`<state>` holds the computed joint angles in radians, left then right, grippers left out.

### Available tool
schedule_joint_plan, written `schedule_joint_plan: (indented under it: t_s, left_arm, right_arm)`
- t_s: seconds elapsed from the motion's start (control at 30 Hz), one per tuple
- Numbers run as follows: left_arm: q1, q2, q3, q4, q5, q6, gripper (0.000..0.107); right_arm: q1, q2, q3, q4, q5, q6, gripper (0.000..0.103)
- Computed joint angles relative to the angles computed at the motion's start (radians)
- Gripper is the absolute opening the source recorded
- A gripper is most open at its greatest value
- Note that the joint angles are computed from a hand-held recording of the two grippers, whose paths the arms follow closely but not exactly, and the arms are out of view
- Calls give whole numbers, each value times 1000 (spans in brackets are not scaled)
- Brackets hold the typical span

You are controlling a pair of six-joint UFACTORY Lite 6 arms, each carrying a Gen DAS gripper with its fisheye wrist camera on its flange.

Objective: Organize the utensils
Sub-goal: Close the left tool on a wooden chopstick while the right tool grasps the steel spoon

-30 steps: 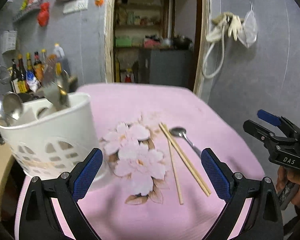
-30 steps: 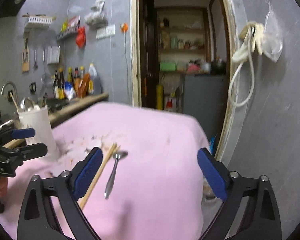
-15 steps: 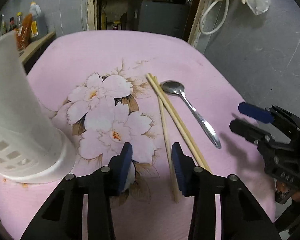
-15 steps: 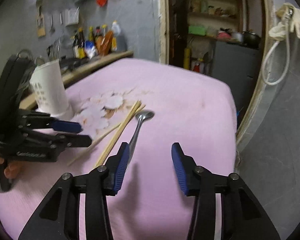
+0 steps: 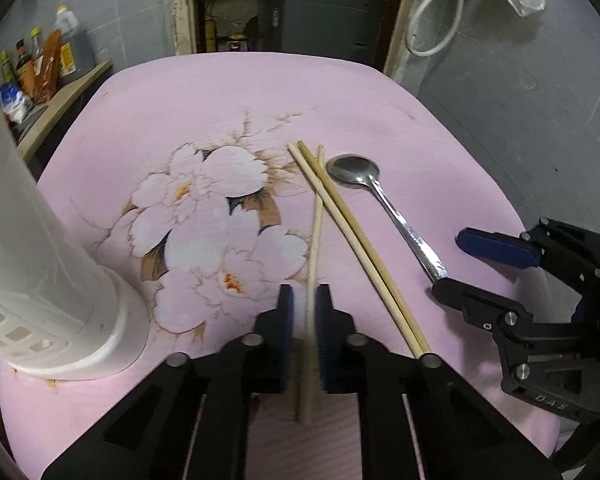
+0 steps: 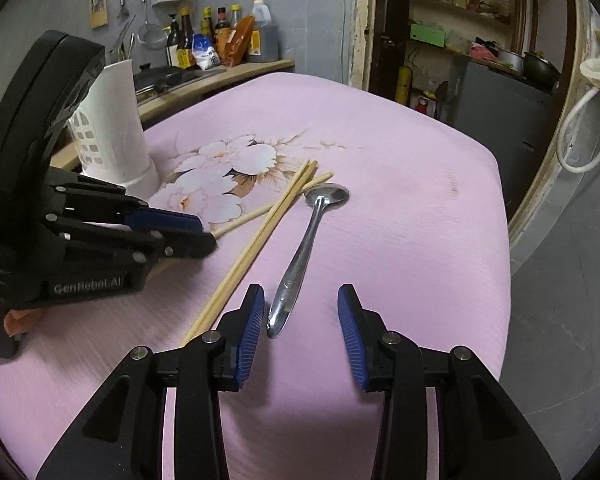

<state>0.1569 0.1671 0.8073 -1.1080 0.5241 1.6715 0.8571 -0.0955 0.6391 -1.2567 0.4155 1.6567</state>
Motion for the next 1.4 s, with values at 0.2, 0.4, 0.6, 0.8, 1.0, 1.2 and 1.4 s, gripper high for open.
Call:
schedule_joint_plan:
  t_s: [0.2, 0.4, 0.6, 0.8, 1.0, 1.2, 1.4]
  left_arm:
    - [44, -37, -26, 10, 27, -37, 3]
    - [144, -98, -59, 83, 101, -61, 3]
    - [287, -161, -80, 188, 228, -58, 2]
    - [487, -199, -92, 259, 358, 48, 2]
    - [509, -280, -165, 245, 316, 129, 3]
    - [397, -298, -181, 241, 198, 108, 7]
    - [239, -217, -102, 290, 108, -30, 10]
  right_arm:
    - [100, 105, 79, 36, 183, -45, 19]
    - [116, 32, 15, 25, 184, -1, 9]
    - [203, -63, -63, 87, 198, 35, 9]
    - [273, -171, -143, 138, 199, 88, 9]
    - [246, -50, -52, 107, 197, 75, 20]
    - [149, 81, 63, 97, 140, -46, 25]
    - [25, 166, 159, 157, 33, -193, 22]
